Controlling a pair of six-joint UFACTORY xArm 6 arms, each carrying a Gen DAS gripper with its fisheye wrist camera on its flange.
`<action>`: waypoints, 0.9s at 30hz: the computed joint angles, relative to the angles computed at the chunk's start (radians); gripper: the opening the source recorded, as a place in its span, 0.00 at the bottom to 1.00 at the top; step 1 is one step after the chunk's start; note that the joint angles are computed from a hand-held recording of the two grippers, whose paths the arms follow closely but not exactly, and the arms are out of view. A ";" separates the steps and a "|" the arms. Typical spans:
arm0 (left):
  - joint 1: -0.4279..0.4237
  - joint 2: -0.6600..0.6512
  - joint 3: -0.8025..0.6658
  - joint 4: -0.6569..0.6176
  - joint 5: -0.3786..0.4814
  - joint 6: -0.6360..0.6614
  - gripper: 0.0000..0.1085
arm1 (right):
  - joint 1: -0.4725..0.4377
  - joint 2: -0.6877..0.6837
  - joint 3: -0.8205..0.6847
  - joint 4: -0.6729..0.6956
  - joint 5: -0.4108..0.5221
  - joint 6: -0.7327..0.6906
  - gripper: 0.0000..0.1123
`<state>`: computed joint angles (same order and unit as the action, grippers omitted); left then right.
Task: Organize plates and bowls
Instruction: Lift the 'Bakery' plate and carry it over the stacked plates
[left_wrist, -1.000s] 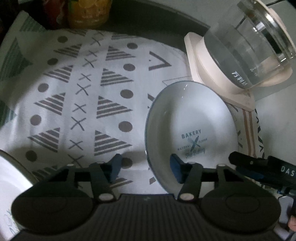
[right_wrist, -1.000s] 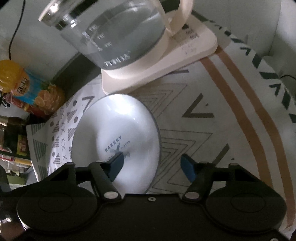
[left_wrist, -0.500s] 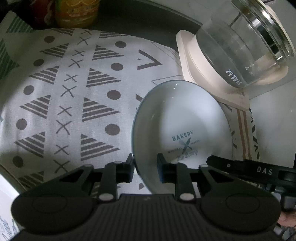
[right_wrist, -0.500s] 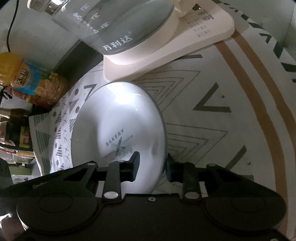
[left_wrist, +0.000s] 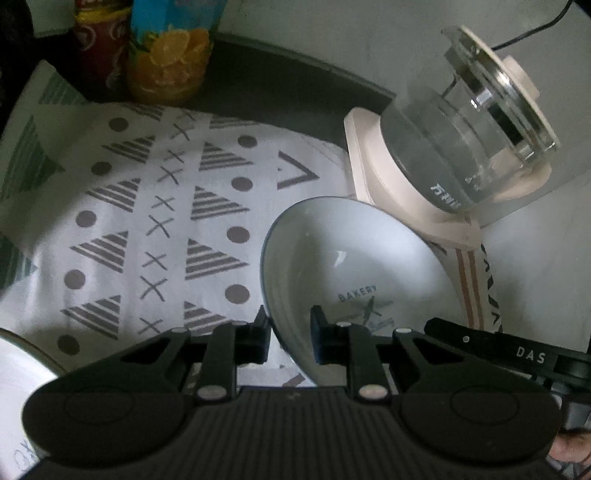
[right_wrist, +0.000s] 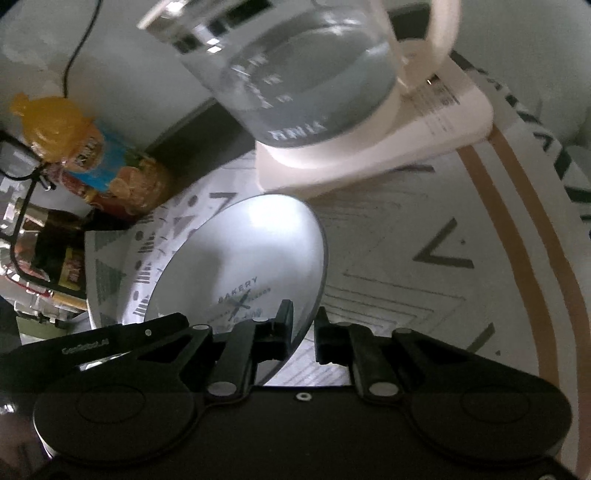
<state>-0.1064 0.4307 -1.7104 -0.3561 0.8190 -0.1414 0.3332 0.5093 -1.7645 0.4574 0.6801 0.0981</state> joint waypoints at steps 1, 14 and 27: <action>0.000 -0.008 0.010 0.001 -0.007 -0.001 0.18 | 0.002 0.000 -0.003 -0.003 -0.003 0.003 0.10; 0.024 -0.101 0.088 -0.002 -0.072 -0.015 0.18 | 0.046 -0.031 -0.013 0.000 -0.054 -0.026 0.11; 0.078 -0.264 0.272 -0.007 -0.136 -0.007 0.19 | 0.119 -0.053 -0.004 0.000 -0.088 -0.026 0.11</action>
